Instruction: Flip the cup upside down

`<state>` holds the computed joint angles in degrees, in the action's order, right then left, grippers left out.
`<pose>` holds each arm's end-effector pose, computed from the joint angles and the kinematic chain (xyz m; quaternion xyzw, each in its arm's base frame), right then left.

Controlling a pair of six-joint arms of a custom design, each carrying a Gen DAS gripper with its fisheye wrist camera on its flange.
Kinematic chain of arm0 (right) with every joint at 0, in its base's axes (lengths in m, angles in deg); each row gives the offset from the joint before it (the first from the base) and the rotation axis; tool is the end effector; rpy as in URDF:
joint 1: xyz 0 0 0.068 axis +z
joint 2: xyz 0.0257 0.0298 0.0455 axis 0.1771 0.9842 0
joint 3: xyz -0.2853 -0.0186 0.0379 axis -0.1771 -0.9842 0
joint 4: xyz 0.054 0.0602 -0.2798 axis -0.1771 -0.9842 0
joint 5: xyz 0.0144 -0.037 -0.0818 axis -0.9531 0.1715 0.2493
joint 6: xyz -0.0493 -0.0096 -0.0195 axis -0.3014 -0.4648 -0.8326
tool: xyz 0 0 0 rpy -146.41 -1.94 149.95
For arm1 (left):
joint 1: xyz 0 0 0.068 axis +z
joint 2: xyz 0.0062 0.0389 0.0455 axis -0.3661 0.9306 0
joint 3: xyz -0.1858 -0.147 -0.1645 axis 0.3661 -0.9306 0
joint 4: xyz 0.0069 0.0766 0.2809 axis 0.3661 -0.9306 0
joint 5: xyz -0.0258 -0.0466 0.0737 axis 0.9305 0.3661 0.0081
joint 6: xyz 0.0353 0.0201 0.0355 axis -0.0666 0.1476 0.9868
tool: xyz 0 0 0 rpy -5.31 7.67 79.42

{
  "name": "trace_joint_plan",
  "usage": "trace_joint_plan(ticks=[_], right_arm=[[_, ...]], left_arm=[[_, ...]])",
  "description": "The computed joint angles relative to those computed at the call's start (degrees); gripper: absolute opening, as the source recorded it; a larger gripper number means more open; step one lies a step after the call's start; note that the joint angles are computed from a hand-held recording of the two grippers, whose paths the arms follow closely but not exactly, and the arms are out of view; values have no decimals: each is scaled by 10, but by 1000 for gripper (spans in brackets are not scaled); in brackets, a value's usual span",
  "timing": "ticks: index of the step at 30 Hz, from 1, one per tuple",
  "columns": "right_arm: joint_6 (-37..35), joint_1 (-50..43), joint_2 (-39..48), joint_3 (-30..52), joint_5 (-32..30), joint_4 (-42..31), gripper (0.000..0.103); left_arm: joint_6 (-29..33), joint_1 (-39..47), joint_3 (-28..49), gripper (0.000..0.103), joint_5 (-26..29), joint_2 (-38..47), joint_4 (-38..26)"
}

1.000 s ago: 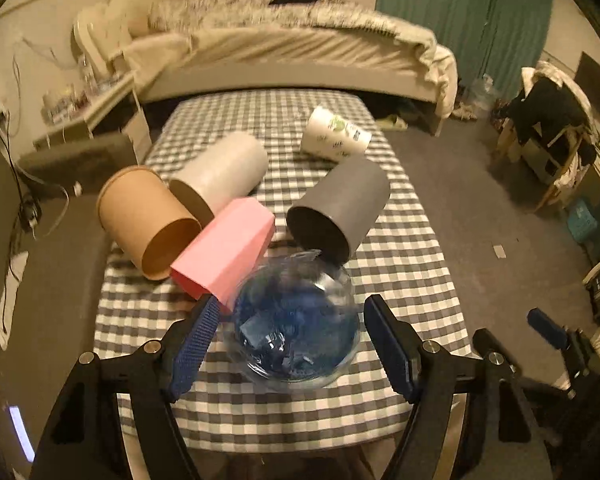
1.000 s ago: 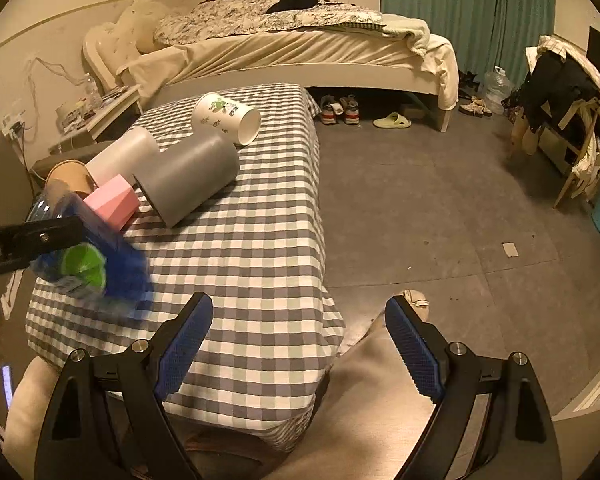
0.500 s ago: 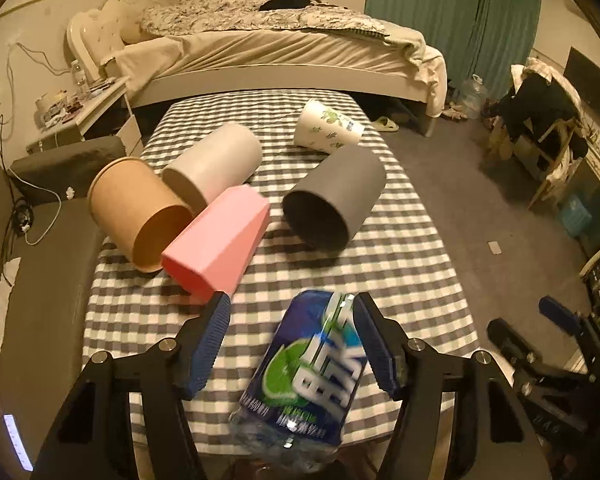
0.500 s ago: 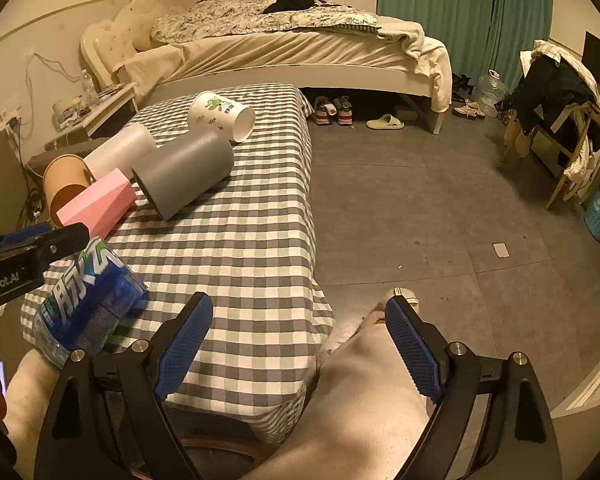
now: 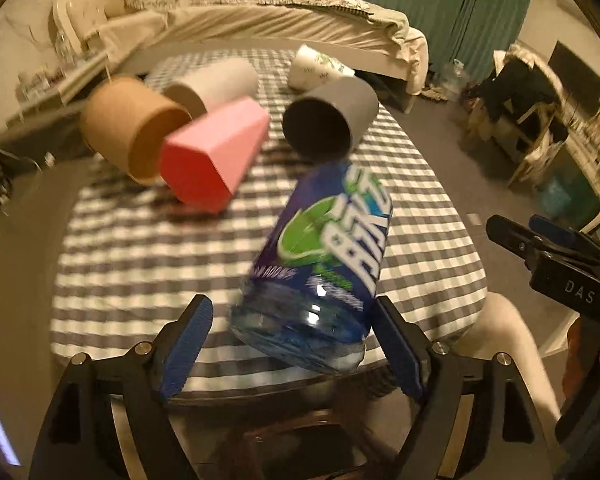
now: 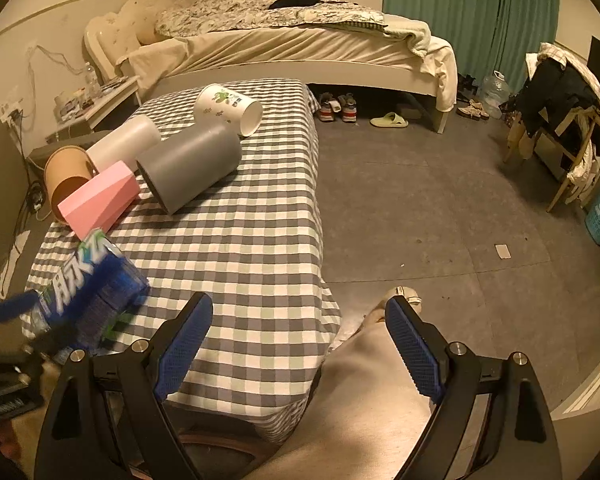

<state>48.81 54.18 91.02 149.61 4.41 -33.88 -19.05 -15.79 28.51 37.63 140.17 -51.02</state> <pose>0.2604 0.2229 0.1792 0.2566 0.9146 -0.0868 0.3001 0.3691 0.0198 0.1489 0.3131 0.9061 -0.1660 0.2309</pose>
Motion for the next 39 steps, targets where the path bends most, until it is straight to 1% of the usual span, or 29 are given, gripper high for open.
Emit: trace_joint_plan(ticks=[2, 4, 7, 8, 9, 10, 15, 18, 21, 23, 25, 28, 30, 34, 39], right_arm=[[-5, 0, 6, 8, -1, -3, 88], [-7, 1, 12, 15, -1, -9, 88], [-5, -1, 16, 17, -3, -12, 88], [-4, -1, 15, 16, -4, -13, 88], [-3, -2, 15, 15, -4, -13, 88], [-2, -3, 15, 14, -4, -13, 88], [-7, -5, 15, 18, -2, -17, 88], [-9, -6, 15, 18, -2, -9, 88], [-14, -7, 18, 19, -4, -2, 88], [-15, -7, 18, 17, -7, 4, 88], [-14, -7, 16, 13, -8, 9, 88], [-10, -7, 10, 5, -8, 12, 88], [-4, -8, 2, -2, -6, 12, 88], [10, -10, -16, -20, -3, 13, 88], [21, -15, -31, -44, -11, 29, 88]], left_arm=[[4, -7, 6, 84, 0, 14, -7], [9, -15, 2, 84, -8, 18, 0], [13, -21, 0, 84, 1, 24, 15], [14, -22, 9, 82, 5, 31, 7], [16, -20, 16, 77, 9, 36, 0], [17, -19, 20, 77, 12, 38, -4], [36, -22, 18, 76, -12, 10, -10], [39, -26, 23, 76, -23, -14, -26], [43, -35, 28, 77, -48, -34, -34], [45, -42, 38, 76, -50, -42, -45], [39, -52, 53, 76, -60, -37, -58], [27, -75, 69, 76, -102, -29, -60], [29, -82, 70, 76, -114, -30, -59], [26, -103, 91, 75, -145, -7, -76], [12, -114, 106, 72, -144, 11, -85]])
